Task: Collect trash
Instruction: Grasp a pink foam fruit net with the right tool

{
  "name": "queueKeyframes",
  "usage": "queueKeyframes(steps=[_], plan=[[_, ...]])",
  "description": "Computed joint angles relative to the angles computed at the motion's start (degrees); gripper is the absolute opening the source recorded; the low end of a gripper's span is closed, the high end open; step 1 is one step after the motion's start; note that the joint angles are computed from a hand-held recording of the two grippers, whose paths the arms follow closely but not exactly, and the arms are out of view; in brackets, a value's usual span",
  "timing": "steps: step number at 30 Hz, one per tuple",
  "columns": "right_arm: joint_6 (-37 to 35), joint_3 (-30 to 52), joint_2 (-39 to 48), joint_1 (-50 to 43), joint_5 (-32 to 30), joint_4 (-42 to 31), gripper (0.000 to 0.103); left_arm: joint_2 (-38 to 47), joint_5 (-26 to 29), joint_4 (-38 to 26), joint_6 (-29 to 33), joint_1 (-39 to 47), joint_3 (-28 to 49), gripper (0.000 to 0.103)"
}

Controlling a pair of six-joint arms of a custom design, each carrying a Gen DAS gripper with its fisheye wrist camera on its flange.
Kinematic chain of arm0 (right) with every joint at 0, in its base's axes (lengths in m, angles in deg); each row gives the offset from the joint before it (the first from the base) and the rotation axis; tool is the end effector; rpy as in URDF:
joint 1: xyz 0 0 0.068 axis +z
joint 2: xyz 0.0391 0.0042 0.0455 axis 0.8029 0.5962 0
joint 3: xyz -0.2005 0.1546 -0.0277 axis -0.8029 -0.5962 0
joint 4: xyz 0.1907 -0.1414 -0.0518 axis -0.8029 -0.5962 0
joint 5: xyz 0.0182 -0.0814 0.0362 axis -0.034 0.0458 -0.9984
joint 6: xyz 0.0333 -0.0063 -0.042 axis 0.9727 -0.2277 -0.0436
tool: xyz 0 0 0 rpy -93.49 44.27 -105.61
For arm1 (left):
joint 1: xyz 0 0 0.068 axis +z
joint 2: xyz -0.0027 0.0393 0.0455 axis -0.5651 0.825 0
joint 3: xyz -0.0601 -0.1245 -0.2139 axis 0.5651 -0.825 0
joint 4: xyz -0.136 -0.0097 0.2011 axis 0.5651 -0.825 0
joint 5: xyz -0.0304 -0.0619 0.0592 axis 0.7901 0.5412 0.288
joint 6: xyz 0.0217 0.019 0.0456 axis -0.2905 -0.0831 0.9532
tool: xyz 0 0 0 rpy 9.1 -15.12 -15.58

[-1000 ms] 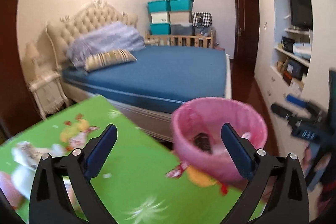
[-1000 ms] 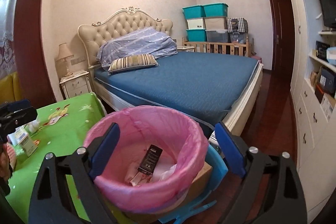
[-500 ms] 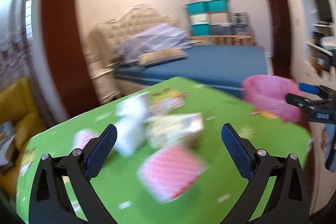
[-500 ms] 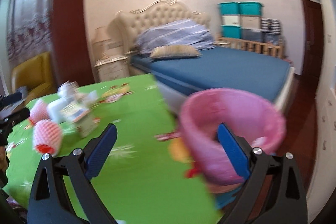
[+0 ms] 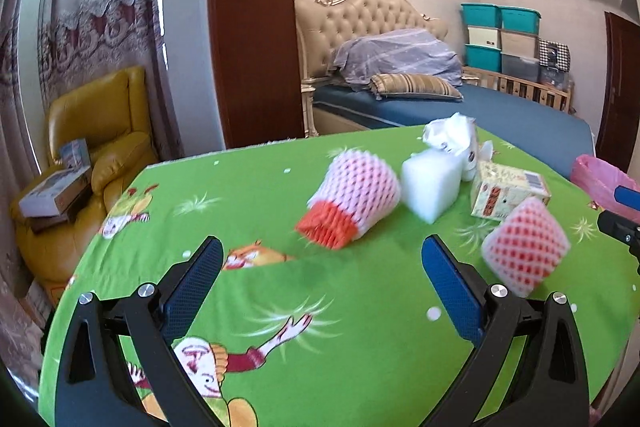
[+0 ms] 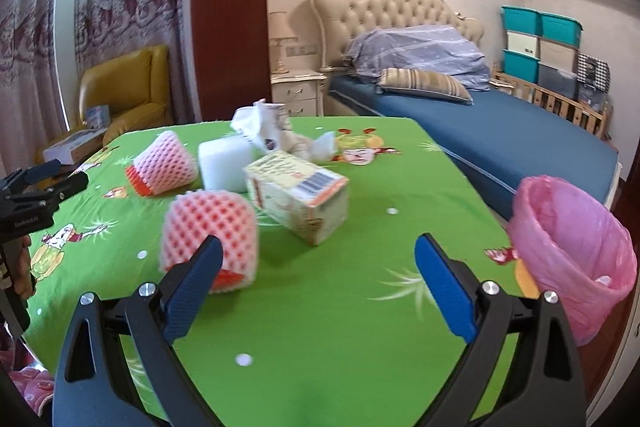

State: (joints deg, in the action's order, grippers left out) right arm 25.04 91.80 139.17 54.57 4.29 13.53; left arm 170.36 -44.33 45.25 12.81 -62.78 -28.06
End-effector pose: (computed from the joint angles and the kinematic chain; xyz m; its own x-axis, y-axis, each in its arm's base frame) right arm 0.3835 0.0287 0.0294 -0.3692 -0.3208 -0.8722 -0.6796 0.7334 0.0179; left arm 0.2042 -0.0792 0.0462 -0.4309 -0.1896 -0.8822 -0.4952 0.8670 0.0556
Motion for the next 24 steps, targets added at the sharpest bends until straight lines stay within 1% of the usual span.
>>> queueKeyframes(steps=[6, 12, 17, 19, 20, 21, 22, 24], plan=[[1.4, 3.0, 0.9, 3.7, 1.3, -3.8, 0.094, 4.7, -2.4, 0.2, -2.8, -2.0, 1.4, 0.095], [1.5, 5.3, 2.0, 7.6, 1.8, -6.8, 0.094, 4.5, -3.6, 0.1, -4.5, -3.1, 1.4, 0.095], [0.0, 9.7, 5.1, 10.8, 3.7, -12.1, 0.094, 4.2, -4.3, -0.5, -5.9, -3.7, 1.1, 0.095], [-0.8, 12.8, 6.4, 11.2, 3.8, -17.3, 0.092, 4.0, -4.0, -1.4, -5.9, -3.8, 1.3, 0.095], [-0.8, 13.1, 6.5, 11.1, 3.1, -17.8, 0.092, 3.9, -3.7, -1.8, -5.9, -3.8, 1.6, 0.095], [-0.9, 13.2, 6.6, 10.8, 2.2, -18.1, 0.082, 3.9, -3.2, -2.1, -5.7, -3.8, 1.9, 0.095], [-1.0, 13.1, 6.5, 10.4, 1.8, -18.0, 0.075, 3.9, -2.3, -2.4, -5.4, -3.8, 2.5, 0.095], [-1.9, 12.1, 5.7, 9.1, 0.8, -17.3, 0.051, 4.1, -0.9, -3.5, -4.7, -3.9, 4.1, 0.095]])
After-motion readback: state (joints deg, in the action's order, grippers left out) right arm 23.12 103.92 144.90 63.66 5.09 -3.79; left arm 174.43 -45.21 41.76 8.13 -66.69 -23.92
